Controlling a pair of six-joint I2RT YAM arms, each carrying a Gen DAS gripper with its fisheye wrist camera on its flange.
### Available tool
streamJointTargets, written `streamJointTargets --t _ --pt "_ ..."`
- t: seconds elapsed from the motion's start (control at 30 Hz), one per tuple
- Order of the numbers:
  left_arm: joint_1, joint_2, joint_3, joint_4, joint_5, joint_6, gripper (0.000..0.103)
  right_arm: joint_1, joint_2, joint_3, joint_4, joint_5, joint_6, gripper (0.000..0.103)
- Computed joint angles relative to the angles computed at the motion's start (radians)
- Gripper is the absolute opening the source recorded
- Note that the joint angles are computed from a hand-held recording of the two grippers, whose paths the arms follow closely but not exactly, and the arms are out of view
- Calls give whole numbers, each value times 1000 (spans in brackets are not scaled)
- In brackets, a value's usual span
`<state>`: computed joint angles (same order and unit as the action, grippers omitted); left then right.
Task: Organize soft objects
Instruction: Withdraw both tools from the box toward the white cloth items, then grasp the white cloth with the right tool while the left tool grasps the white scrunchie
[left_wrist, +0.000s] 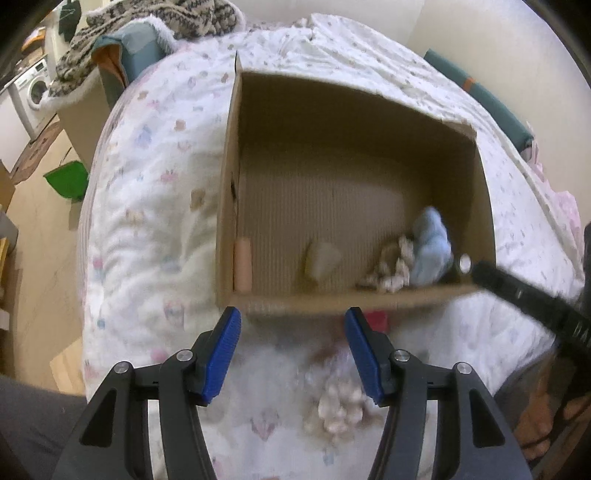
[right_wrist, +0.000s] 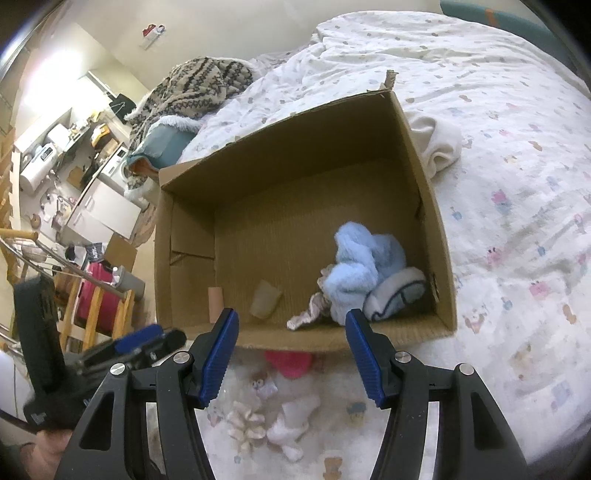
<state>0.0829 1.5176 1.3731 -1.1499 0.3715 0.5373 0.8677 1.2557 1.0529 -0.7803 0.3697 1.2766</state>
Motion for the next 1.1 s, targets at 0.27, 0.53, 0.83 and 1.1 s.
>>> streamJointTargets --t 0.27,0.53,0.83,1.1 --pt "-11 -69 -164 -89 -43 115 55 84 -17 -14 -48 28 132 63" --pt "-111 -106 -312 -18 -108 90 55 142 -8 -15 -85 33 230 63" --pt "-157 -79 -353 26 -159 65 28 168 -5 -17 -100 41 270 63" --pt "-43 -96 -260 -136 -96 183 19 170 -14 -39 -67 12 271 63"
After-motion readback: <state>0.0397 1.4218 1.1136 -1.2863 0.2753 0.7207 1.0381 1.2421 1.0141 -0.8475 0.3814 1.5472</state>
